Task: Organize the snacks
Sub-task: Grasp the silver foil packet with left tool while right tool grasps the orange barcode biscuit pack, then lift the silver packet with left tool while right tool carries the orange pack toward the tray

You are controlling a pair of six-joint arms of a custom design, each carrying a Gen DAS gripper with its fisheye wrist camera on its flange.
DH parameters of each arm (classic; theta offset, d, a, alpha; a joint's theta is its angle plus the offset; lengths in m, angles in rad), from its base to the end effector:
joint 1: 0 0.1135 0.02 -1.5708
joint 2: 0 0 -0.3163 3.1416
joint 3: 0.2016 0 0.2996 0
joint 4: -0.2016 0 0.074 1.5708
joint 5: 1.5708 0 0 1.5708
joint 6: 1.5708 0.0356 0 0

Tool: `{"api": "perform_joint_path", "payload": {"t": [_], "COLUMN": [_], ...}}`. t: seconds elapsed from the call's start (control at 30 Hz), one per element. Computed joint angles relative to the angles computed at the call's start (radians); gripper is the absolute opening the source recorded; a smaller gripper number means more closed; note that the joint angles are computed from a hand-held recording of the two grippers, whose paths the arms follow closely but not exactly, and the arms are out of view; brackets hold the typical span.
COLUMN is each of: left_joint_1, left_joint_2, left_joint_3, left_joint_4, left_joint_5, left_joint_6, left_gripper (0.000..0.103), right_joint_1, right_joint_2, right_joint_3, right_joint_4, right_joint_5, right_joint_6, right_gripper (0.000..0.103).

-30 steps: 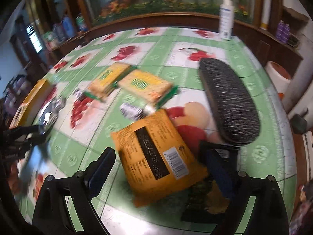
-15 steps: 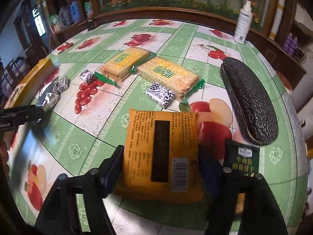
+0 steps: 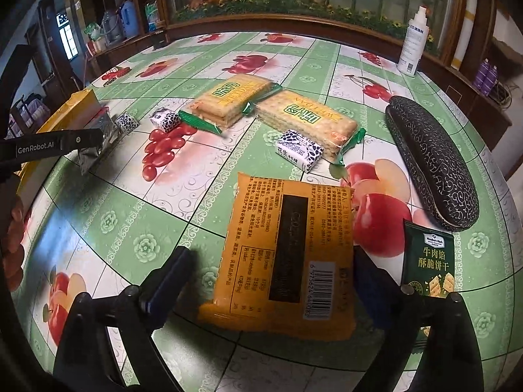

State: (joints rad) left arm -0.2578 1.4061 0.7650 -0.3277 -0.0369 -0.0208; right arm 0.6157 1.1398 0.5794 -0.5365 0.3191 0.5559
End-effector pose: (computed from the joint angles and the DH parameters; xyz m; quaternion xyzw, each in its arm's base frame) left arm 0.2917 -0.0756 0.2077 0.1075 0.9488 -0.0237 0.2960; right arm 0.1841 0.1165 0.1997 0.0086 0.9604 -0.0006 0.2785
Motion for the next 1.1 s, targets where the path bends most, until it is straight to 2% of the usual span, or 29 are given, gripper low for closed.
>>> {"api": "perform_joint_path", "payload": {"t": [0.1,0.17,0.2,0.23,0.27,0.33,0.4,0.47,0.57,0.67,0.9,1.1], "left_joint_1": [-0.008,-0.016,-0.017,-0.016,-0.008,0.009,0.018,0.041,0.083,0.104,0.093,0.109], "left_joint_2": [0.045,0.096,0.123,0.126,0.123,0.115,0.089,0.059,0.000,-0.078,-0.343,-0.545], "left_joint_3": [0.020,0.053,0.066,0.059,0.050,0.037,0.016,-0.005,-0.048,-0.097,-0.192,-0.217], "left_joint_4": [0.022,-0.003,-0.015,-0.001,0.012,0.024,0.035,0.031,0.021,0.005,-0.061,-0.149], "left_joint_5": [-0.009,-0.024,-0.018,-0.008,0.010,0.046,0.058,0.105,0.176,0.200,0.132,0.074], "left_joint_6": [0.019,0.013,0.016,0.017,0.014,0.013,0.028,0.037,0.047,0.071,0.118,0.159], "left_gripper": [0.086,0.087,0.091,0.090,0.090,0.089,0.082,0.079,0.077,0.071,0.070,0.070], "right_joint_1": [-0.011,-0.014,-0.012,-0.010,-0.013,-0.015,-0.001,0.006,0.046,0.120,0.326,0.477], "right_joint_2": [0.018,0.027,0.026,0.019,0.009,0.003,-0.012,-0.054,-0.120,-0.179,-0.202,-0.148], "right_joint_3": [0.009,0.015,0.016,0.016,0.015,0.013,0.003,-0.017,-0.043,-0.059,-0.033,0.028], "right_joint_4": [0.007,0.008,0.006,0.005,0.006,0.003,0.005,0.016,0.025,0.025,0.003,0.018], "right_joint_5": [0.003,0.013,0.018,0.024,0.027,0.021,0.030,0.004,-0.010,0.003,0.104,0.180], "right_joint_6": [0.006,0.013,0.017,0.024,0.028,0.037,0.055,0.083,0.143,0.222,0.382,0.450], "right_gripper": [0.097,0.094,0.089,0.078,0.071,0.071,0.071,0.071,0.071,0.071,0.071,0.071]}}
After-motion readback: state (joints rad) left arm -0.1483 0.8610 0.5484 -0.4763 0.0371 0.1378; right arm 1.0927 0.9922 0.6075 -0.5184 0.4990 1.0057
